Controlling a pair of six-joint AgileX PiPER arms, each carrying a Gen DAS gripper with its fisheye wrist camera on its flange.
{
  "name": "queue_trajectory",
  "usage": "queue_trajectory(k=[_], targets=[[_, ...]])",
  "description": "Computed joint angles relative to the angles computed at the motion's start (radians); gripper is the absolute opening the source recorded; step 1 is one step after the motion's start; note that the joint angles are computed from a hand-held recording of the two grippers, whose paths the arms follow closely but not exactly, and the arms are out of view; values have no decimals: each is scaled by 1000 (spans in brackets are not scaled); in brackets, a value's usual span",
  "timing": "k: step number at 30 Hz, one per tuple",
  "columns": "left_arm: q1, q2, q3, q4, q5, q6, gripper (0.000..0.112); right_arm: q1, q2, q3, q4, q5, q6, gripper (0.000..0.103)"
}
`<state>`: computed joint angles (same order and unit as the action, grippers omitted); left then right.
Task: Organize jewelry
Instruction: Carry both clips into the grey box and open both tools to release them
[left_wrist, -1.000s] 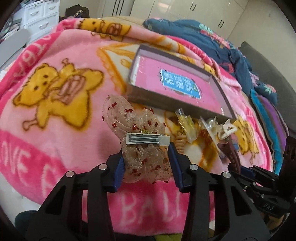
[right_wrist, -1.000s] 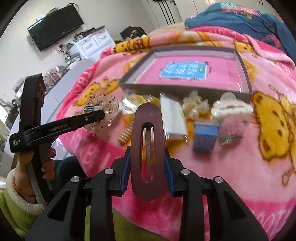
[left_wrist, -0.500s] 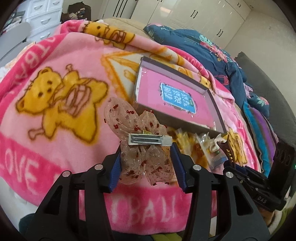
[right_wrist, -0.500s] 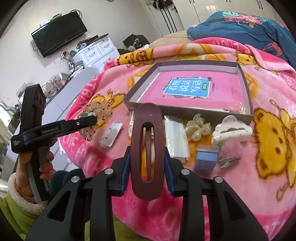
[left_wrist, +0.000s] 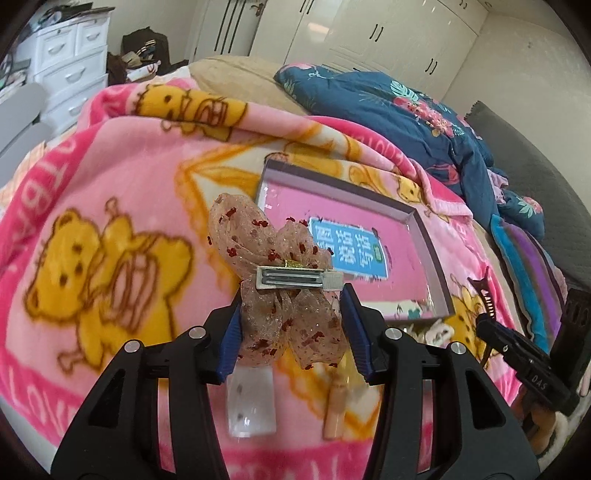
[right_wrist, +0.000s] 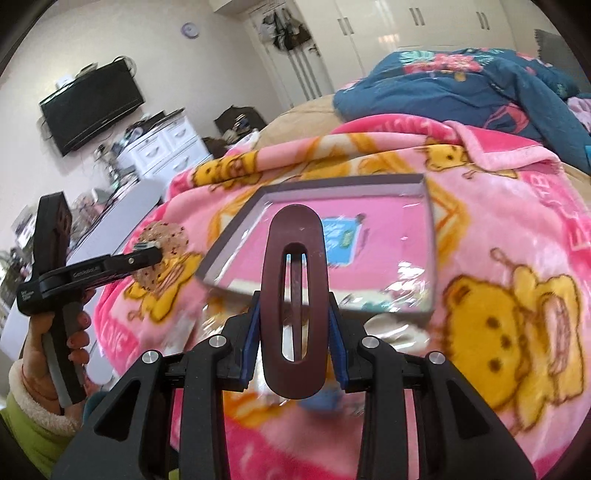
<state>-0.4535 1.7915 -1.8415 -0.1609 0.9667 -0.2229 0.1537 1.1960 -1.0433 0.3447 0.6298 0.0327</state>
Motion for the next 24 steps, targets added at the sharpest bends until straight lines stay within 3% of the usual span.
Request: queue_trajectory(k=[12,20,24], targets=[[-31,284,-386,20,134,-21,40,-173,145,-94,80,-16,-120,31],[-48,426,-570,14,202,-28,41,-198,249,-153,104,-9,-131,31],[-49,457,-600,11,214,-30,47,-183,299,-175,66,-15,-92,31]])
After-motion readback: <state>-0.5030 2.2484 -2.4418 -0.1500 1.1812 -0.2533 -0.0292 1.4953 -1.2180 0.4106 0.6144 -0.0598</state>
